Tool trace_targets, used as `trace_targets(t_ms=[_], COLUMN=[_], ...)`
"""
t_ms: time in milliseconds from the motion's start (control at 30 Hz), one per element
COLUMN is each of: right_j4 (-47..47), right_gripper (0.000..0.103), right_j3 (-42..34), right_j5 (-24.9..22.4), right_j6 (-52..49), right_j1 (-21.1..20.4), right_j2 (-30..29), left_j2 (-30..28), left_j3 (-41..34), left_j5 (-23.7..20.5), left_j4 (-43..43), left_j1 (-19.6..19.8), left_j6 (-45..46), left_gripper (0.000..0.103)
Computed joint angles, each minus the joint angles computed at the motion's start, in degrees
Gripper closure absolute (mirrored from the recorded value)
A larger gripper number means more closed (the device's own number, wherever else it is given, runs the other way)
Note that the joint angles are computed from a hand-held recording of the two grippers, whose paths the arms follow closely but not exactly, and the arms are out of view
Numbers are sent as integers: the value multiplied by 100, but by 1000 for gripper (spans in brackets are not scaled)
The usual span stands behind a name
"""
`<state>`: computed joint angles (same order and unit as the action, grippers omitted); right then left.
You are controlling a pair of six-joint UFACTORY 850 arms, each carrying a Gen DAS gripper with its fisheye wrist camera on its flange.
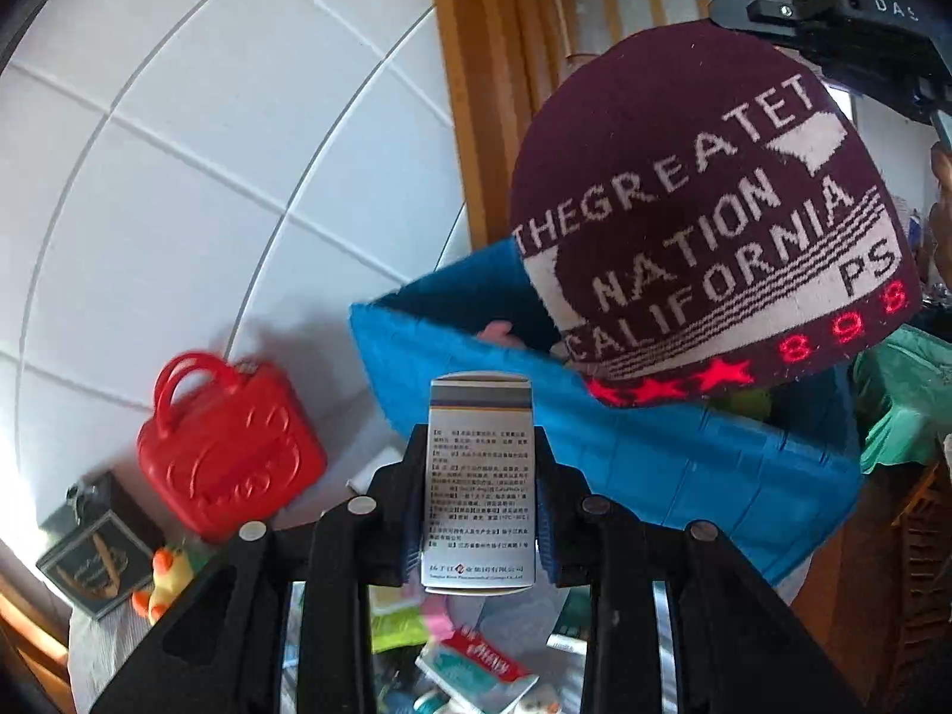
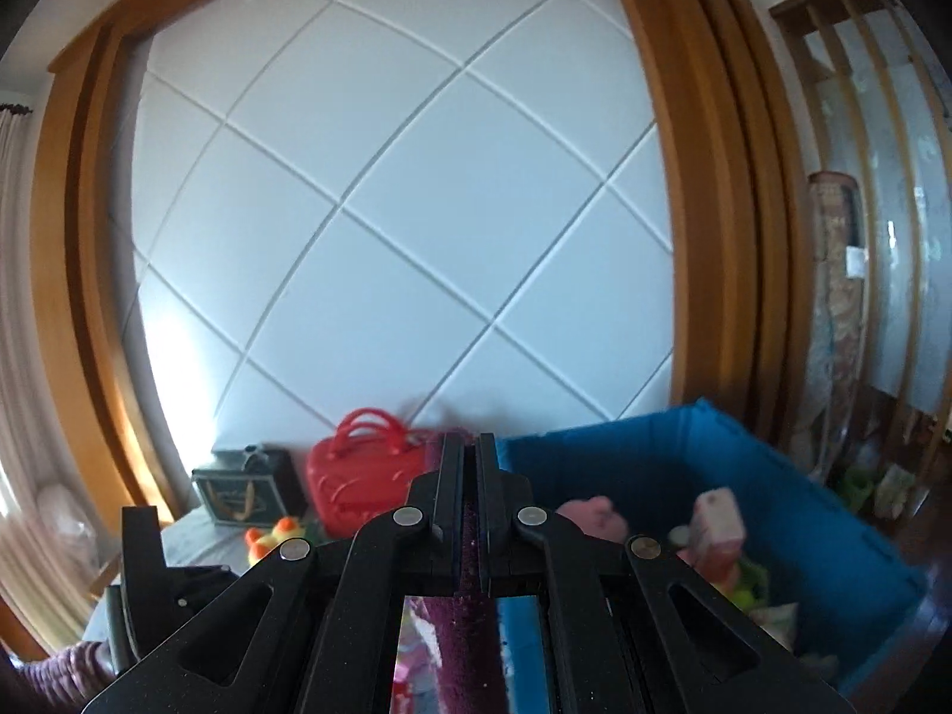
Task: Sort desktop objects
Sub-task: 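Carry the beanie and white box up into the blue bin with both tools, then open both tools over the bin and return them to the bed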
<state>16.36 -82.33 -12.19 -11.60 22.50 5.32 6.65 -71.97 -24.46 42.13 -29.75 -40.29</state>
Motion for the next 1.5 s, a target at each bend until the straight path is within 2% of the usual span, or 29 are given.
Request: trace_targets(t_ms=[33,133,233,300,367,400,433,467,500,533,633,733,833,967,1100,1300,1500], right_j4=[456,997,1497,1825,1542,1583,1864,2287,2741,3072,4155,5119,5769,6423,6901,7220,6607], right_gripper=[100,100,99,98,94,83,62,48,26,22,22,20,14,11,11,11,11], right_j3=[-141,-455,-839,-1087,-1160,-1170,-1147,-1103,-1028,-974,-801,-568,-212,291,830,1416,1739], right_j5=[-105,-307,-640,-873,-789,-788,-761,-751,-664,-586,-621,-882,-894,-1106,-1450,-1305,-630], right_j6=[-500,-1304,-2024,-2414,-2300,-2317,-2514,-2884,-3318,-3661,-4806,-5579,-6241,-6848,-7210,-7583,-7173], right_j1=[-250,-796,-1295,-1613,-1746,-1818,-1946,-2062,-2173,-2238,-2408,-2493,-2497,-2469,-2362,-1703,-431], right_j2=[-19,-125,-405,-660,-817,-843,-873,-891,-883,-848,-759,-644,-459,-209,69,418,505], left_j2=[-296,-1150,-2010,-2589,-3069,-3290,-3468,-3545,-3558,-3549,-3648,-3436,-2962,-2275,-1415,-164,923], left_j3=[-402,-1545,-2683,-3483,-4148,-4486,-4735,-4818,-4820,-4812,-5011,-4655,-3887,-2850,-1625,-91,1200], left_j5=[-10,-29,-308,-662,-1102,-1345,-1565,-1650,-1647,-1698,-1889,-2019,-2099,-2356,-2897,-3546,-3798], left_j4=[121,77,63,-73,157,275,589,997,1188,1261,1193,1650,2145,2696,3412,3570,3311], left_j1=[-118,-337,-530,-629,-742,-796,-869,-927,-951,-991,-982,-1071,-1158,-1255,-1387,-1327,-1094], left_j6=[-95,-93,-61,119,-99,-214,-499,-872,-1056,-1157,-1203,-1712,-2290,-3010,-3820,-4487,-4416], left_gripper=[73,73,73,73,56,27,4,0,0,0,0,0,0,0,0,0,0])
